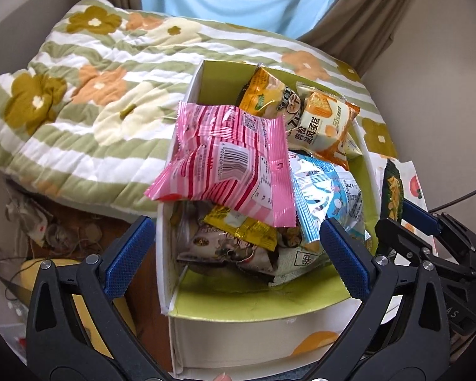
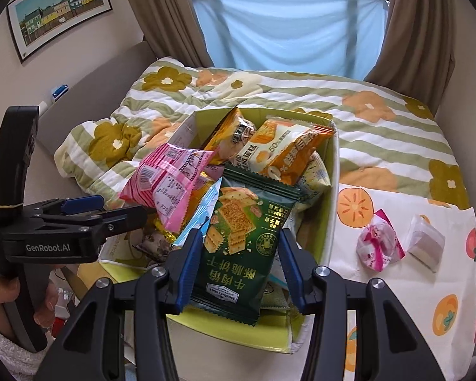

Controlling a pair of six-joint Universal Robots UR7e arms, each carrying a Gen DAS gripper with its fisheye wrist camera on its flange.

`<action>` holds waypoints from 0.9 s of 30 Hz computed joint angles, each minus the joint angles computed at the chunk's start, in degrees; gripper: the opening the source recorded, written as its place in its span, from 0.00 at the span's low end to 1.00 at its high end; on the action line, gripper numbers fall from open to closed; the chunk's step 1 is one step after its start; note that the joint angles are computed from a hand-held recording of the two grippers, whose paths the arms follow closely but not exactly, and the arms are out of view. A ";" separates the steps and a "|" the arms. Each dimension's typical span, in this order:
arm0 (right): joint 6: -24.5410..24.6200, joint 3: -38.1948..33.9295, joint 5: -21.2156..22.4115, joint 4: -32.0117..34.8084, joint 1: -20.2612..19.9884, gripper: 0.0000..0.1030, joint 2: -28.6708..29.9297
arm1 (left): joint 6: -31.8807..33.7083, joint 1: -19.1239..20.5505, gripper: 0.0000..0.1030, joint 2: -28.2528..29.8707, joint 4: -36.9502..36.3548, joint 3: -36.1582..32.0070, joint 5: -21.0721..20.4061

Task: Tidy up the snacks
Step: 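Carry both snacks to the box and release them inside with both tools, then grasp a pink-white candy bag with the left tool while the right tool grasps a white pouch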

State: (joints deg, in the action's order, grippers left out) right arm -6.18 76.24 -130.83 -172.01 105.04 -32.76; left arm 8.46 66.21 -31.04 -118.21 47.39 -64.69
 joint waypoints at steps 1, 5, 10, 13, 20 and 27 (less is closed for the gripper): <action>-0.44 0.06 0.15 -0.30 0.00 0.43 0.11 | -0.35 0.02 1.00 -0.54 -0.58 0.81 -0.09; -3.58 0.13 -0.11 -3.07 -0.02 0.44 1.20 | -1.41 0.08 1.00 -2.21 -2.26 3.51 0.18; -5.32 0.80 -0.22 -6.06 -0.50 0.61 2.24 | -2.46 0.34 1.00 -3.99 -3.15 6.82 1.10; -6.33 2.23 0.06 -8.84 -0.55 0.82 2.25 | -2.74 0.50 1.00 -4.61 -3.31 8.02 1.47; -4.55 3.97 -0.75 -9.22 -0.34 0.82 1.42 | -2.38 0.77 1.00 -5.71 -3.39 9.75 0.84; -2.67 6.27 -2.62 -11.63 0.49 0.82 -0.21 | -0.08 -0.66 1.00 -6.42 -7.33 11.87 0.76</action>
